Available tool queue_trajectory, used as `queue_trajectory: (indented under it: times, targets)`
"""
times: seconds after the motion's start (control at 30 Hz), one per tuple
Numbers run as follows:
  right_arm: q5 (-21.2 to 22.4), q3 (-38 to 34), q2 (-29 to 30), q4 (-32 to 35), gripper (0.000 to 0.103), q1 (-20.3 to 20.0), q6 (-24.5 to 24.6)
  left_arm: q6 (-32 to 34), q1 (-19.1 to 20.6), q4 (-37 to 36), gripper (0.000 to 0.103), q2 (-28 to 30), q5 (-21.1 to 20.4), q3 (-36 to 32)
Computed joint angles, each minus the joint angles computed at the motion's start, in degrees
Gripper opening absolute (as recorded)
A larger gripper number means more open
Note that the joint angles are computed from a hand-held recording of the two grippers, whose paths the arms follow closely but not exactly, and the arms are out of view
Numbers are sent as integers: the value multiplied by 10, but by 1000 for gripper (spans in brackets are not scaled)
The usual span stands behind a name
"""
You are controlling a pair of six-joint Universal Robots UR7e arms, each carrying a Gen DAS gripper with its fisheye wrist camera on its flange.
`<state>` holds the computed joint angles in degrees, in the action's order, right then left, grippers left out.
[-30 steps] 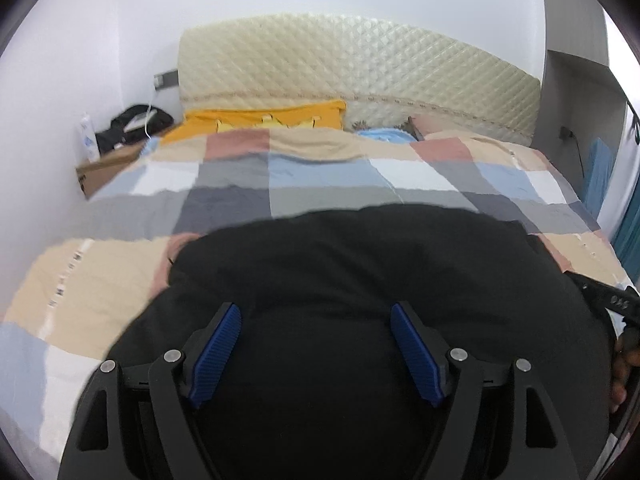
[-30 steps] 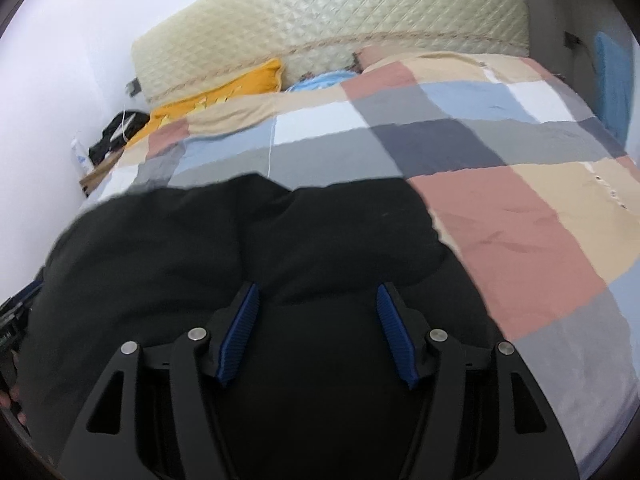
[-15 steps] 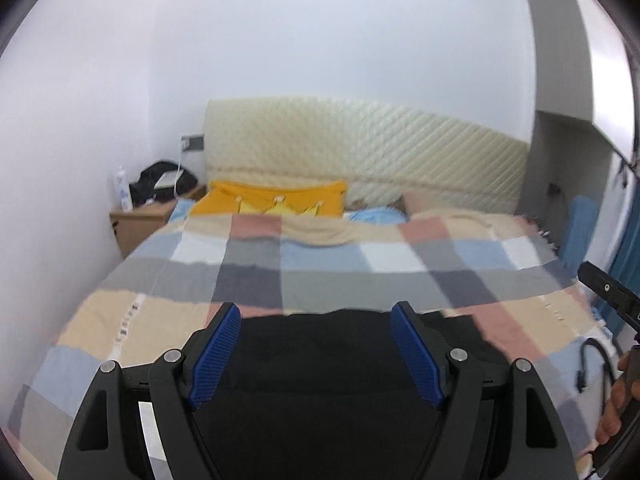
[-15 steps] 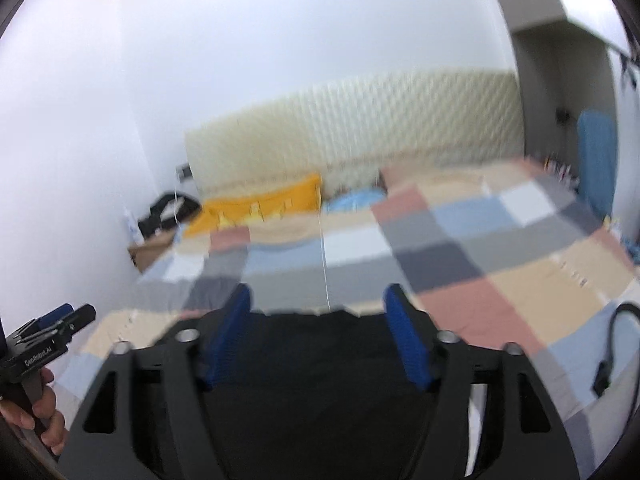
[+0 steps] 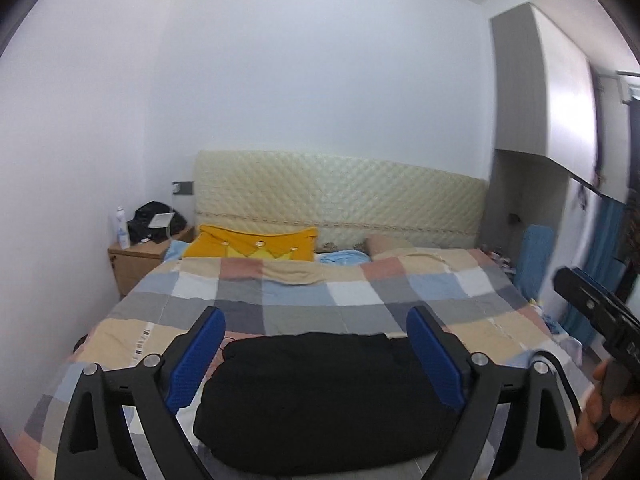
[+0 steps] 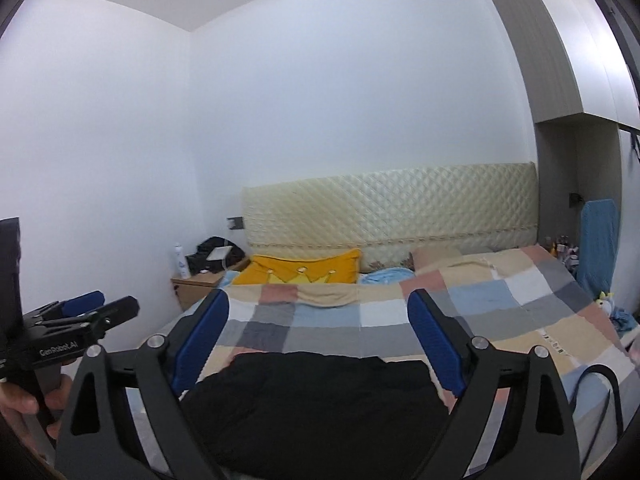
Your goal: Fold large clothes
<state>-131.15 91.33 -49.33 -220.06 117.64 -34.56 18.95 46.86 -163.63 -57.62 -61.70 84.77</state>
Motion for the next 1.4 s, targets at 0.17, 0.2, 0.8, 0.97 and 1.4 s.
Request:
queue_trajectory:
  times: [0.17,0.2,0.8,0.97,1.4]
  targets:
    - [-5,34,3,-61,99,22,-17,-4,-11,-22,93,-39,10,58]
    - [-9,38,4,-71,100,26,-21,-7,-12,-27,93,-46,11,69]
    - [-86,111,25,-124,103,21,48,-72,6,-19,93,-77,22,154]
    - [-115,120,30,-126,103,16,49,-71,11,-42,93,-70,43,168]
    - [-119,161,26,-77,103,-7,104,-82,25,-28,93,-71,46,181]
